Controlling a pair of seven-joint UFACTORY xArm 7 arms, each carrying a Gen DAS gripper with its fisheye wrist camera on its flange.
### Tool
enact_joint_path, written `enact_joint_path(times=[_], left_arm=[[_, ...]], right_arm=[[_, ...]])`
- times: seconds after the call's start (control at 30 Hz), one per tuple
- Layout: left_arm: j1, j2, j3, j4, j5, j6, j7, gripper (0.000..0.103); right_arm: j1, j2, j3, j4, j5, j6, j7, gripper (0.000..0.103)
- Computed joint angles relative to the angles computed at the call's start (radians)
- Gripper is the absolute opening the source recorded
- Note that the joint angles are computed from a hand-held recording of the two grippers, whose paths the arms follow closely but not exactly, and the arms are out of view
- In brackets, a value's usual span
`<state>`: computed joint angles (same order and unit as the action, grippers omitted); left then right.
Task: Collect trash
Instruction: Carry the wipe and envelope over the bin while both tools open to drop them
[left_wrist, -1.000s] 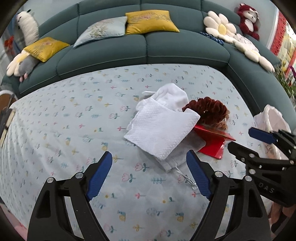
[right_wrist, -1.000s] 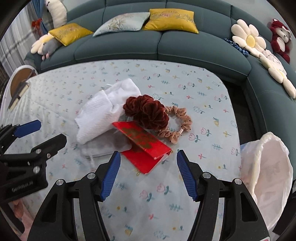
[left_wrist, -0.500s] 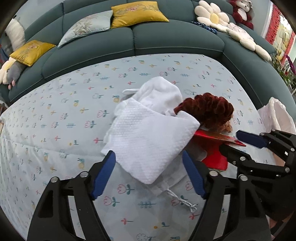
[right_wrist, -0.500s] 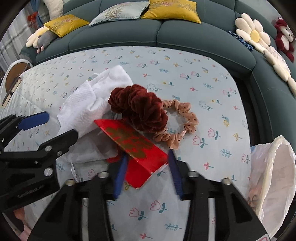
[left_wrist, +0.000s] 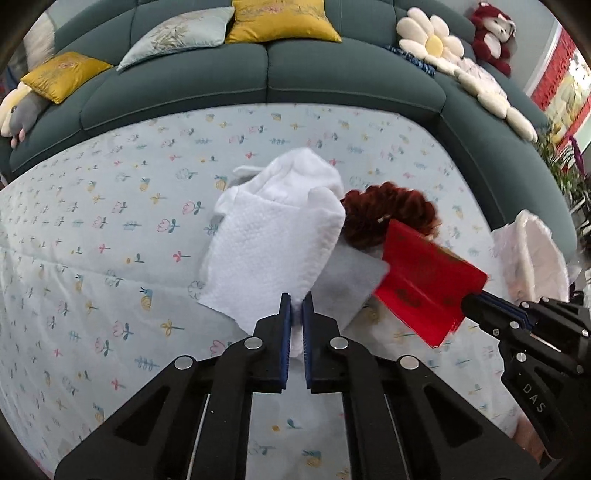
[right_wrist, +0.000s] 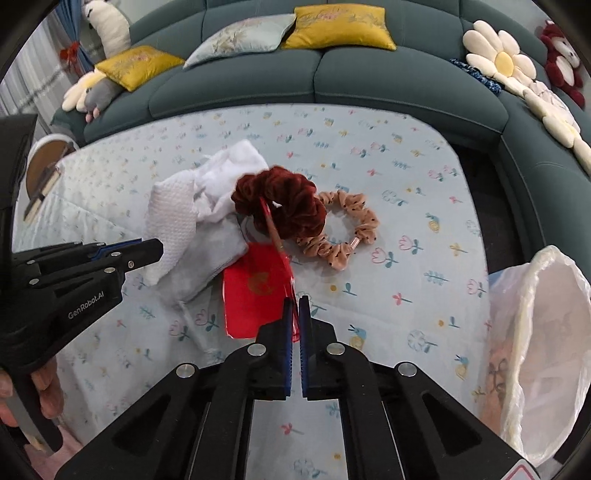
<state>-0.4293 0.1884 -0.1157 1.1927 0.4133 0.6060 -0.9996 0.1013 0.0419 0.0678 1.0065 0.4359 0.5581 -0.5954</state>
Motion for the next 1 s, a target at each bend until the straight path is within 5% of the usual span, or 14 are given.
enact_joint_path(times=[0.5,1.0], left_arm=[[-0.059,-0.075,-0.057,0.127,0.097,0.065,-0.122,0.005],[-0.231,0.153,-0.038,0.551,0.122,0.173,-0.053,0.005]], right_arm=[[-0.024,-0.203,-0.099,-0.013,0.147,0.06,-0.117,0.001],[-0.113,-0.243,-0.217,0.064,0.215,0.094,-0.198,0.001]])
